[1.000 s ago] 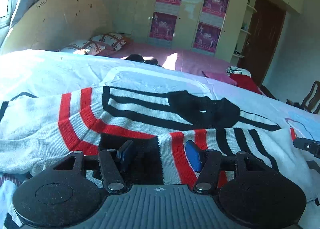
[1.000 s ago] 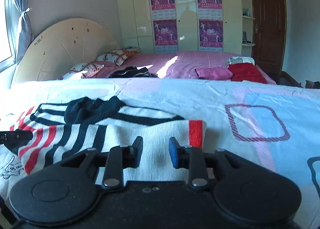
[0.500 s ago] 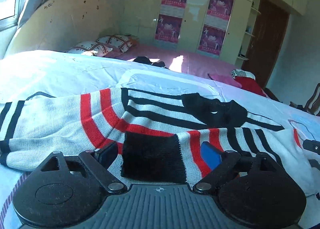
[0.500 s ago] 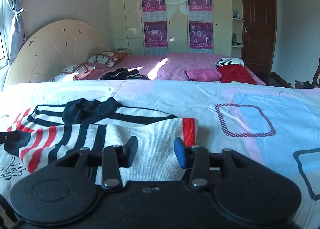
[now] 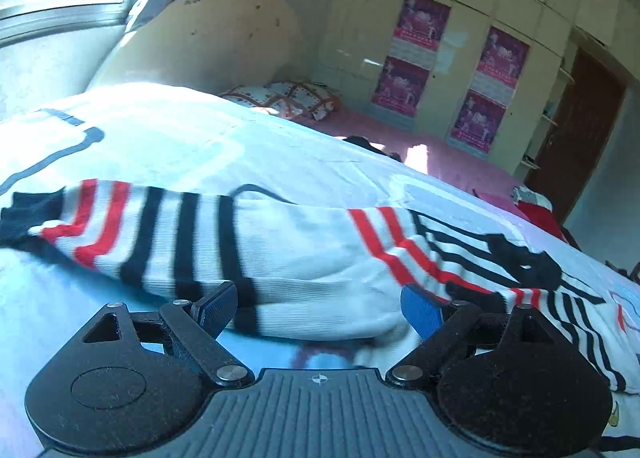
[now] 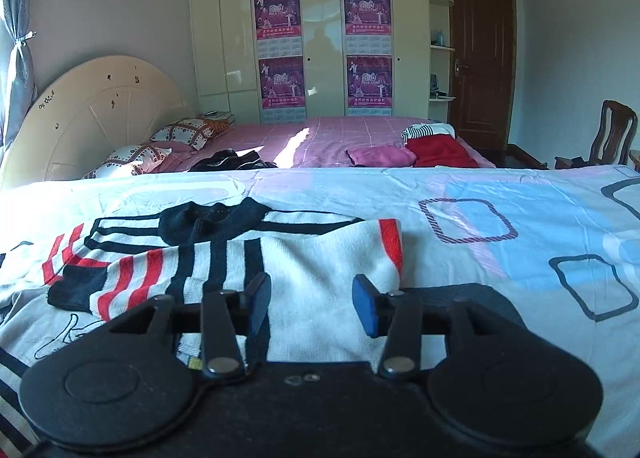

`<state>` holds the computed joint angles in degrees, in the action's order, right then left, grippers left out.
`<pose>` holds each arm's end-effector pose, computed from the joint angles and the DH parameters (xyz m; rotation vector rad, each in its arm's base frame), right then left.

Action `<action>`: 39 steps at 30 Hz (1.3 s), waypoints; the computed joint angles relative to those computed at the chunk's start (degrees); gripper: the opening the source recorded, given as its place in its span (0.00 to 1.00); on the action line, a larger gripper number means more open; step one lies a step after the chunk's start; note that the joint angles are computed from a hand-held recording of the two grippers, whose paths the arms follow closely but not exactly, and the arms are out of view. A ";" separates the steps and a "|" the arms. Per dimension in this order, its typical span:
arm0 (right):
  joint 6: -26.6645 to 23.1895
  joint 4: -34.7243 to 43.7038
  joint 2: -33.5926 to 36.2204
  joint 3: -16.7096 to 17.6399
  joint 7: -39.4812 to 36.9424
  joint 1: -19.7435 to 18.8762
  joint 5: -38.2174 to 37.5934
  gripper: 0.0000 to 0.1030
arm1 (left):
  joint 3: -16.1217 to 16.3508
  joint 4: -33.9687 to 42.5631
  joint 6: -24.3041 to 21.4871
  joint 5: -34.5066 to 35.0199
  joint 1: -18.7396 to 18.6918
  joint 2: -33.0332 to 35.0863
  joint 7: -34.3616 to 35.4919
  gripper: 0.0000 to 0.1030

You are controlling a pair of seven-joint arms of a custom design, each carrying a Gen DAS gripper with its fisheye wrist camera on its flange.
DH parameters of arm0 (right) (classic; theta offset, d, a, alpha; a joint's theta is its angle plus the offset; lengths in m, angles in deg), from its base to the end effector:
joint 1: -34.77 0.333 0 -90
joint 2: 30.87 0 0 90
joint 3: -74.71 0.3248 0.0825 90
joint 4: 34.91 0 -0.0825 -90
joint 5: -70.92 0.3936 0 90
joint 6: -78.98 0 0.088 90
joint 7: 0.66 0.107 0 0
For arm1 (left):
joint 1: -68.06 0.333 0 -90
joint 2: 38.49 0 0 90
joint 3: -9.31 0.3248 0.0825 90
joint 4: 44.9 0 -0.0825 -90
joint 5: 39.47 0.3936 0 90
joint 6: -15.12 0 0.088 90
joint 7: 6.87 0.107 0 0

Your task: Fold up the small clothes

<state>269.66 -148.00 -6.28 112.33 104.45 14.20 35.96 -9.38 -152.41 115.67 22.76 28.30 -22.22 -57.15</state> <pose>0.6258 0.2032 0.4183 -1.8699 1.0970 -0.5874 0.3947 -0.4694 0.3793 -2.1525 0.6476 -0.6740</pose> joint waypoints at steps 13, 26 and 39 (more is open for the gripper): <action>0.35 -2.79 -6.31 -23.84 5.89 27.74 10.02 0.43 | -5.10 -35.89 8.06 -1.55 4.70 -22.25 -50.06 0.64; 0.20 -3.67 -7.88 -40.82 3.86 43.98 17.33 0.43 | -3.31 -39.59 10.43 8.56 11.27 -25.37 -48.28 0.05; -0.82 -1.57 -5.75 -33.73 3.09 33.79 16.54 0.43 | 3.08 2.35 23.61 24.95 11.88 3.10 -2.81 0.05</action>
<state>268.84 -149.58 -12.03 78.60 107.54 47.98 52.50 -6.31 -150.06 139.28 47.71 40.19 -19.12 -59.95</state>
